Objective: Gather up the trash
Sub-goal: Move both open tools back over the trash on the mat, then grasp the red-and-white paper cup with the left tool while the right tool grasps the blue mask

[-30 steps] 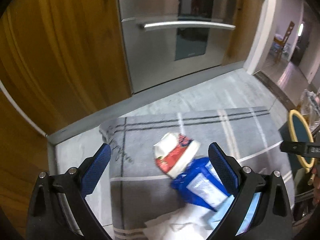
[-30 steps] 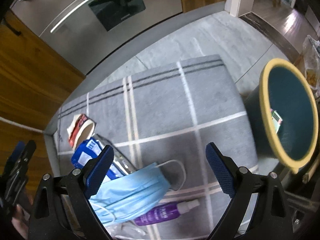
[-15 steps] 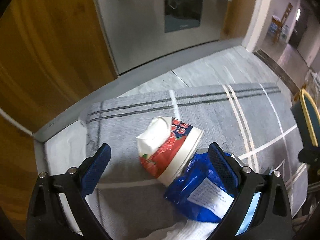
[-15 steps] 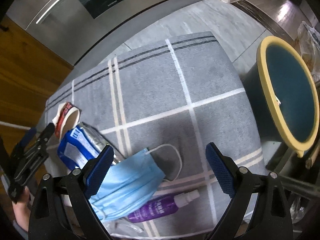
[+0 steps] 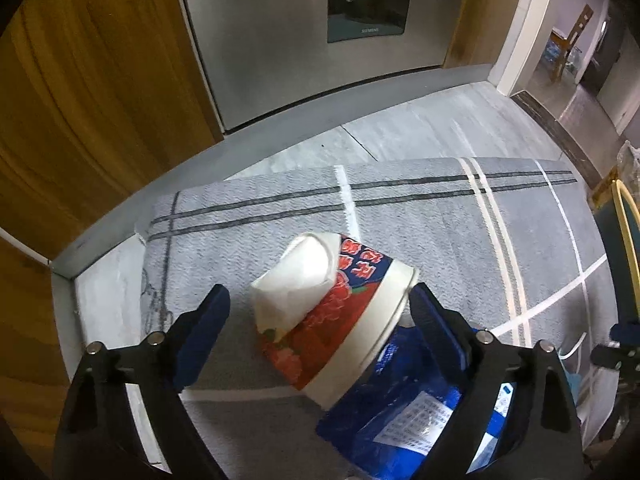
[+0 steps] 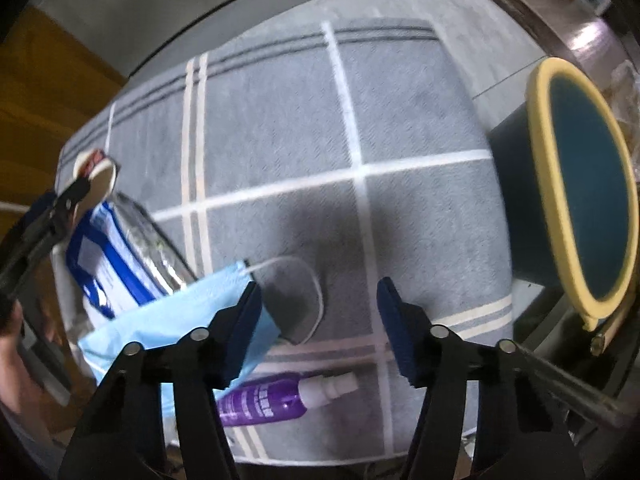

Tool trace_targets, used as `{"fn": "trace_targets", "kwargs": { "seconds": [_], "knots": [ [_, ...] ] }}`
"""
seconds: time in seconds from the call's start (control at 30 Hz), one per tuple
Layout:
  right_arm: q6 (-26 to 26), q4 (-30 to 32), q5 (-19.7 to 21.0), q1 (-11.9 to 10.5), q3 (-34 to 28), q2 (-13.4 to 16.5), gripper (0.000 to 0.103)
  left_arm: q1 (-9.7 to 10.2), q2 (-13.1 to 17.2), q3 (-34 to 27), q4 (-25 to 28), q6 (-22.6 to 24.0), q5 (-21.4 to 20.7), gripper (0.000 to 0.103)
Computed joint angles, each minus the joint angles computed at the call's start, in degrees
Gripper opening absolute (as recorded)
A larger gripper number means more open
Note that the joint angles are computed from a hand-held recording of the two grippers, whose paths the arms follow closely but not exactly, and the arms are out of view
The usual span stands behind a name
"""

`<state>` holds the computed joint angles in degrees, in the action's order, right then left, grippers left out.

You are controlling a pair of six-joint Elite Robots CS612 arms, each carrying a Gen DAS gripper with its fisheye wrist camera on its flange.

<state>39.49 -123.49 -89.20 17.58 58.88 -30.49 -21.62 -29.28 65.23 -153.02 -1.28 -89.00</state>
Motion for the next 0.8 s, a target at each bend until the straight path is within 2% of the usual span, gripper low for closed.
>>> {"fn": "trace_targets", "kwargs": {
  "seconds": [0.1, 0.2, 0.3, 0.37, 0.43, 0.47, 0.53, 0.6, 0.63, 0.7, 0.8],
  "knots": [
    [-2.9, 0.5, -2.3, 0.5, -1.3, 0.8, 0.053, -0.23, 0.2, -0.3, 0.4, 1.2, -0.2, 0.084],
    [-3.9, -0.5, -2.3, 0.6, -1.7, 1.5, 0.042, -0.39, 0.3, -0.3, 0.3, 1.6, -0.2, 0.08],
    [-7.6, 1.4, -5.6, 1.3, -3.6, 2.7, 0.033, -0.37, 0.2, -0.1, 0.1, 1.8, -0.3, 0.08],
    [-9.2, 1.6, -6.0, 1.3, -4.0, 3.0, 0.017, -0.23, 0.2, -0.1, 0.2, 1.6, -0.9, 0.078],
    [-10.1, 1.2, -5.3, 1.2, -3.8, 3.0, 0.006, -0.13, 0.3, -0.3, 0.0, 1.5, -1.2, 0.075],
    [-10.0, 0.8, -4.8, 1.2, -3.9, 3.0, 0.003, -0.15, 0.2, 0.0, -0.3, 1.6, -1.3, 0.066],
    [-9.7, -1.9, -4.0, 1.0, -2.8, 2.5, 0.002, -0.15, 0.0, 0.1, -0.9, 2.0, -1.7, 0.058],
    [-9.8, -5.1, -4.1, 0.9, -0.8, 1.3, 0.002, -0.01, 0.0, -0.1, -1.0, 2.1, -2.5, 0.039],
    [-9.6, -6.9, -4.3, 0.8, -0.2, 0.9, 0.002, 0.18, 0.2, -0.6, 0.4, 2.0, -3.6, 0.002],
    [-8.9, -9.1, -4.6, 0.8, 0.5, 0.4, 0.002, 0.25, 0.4, -1.1, 1.8, 1.9, -3.8, 0.001],
    [-8.2, -11.4, -4.2, 0.6, 1.4, -0.1, 0.002, 0.16, 0.3, -0.7, 1.2, 2.2, -3.1, 0.001]
  ]
}}
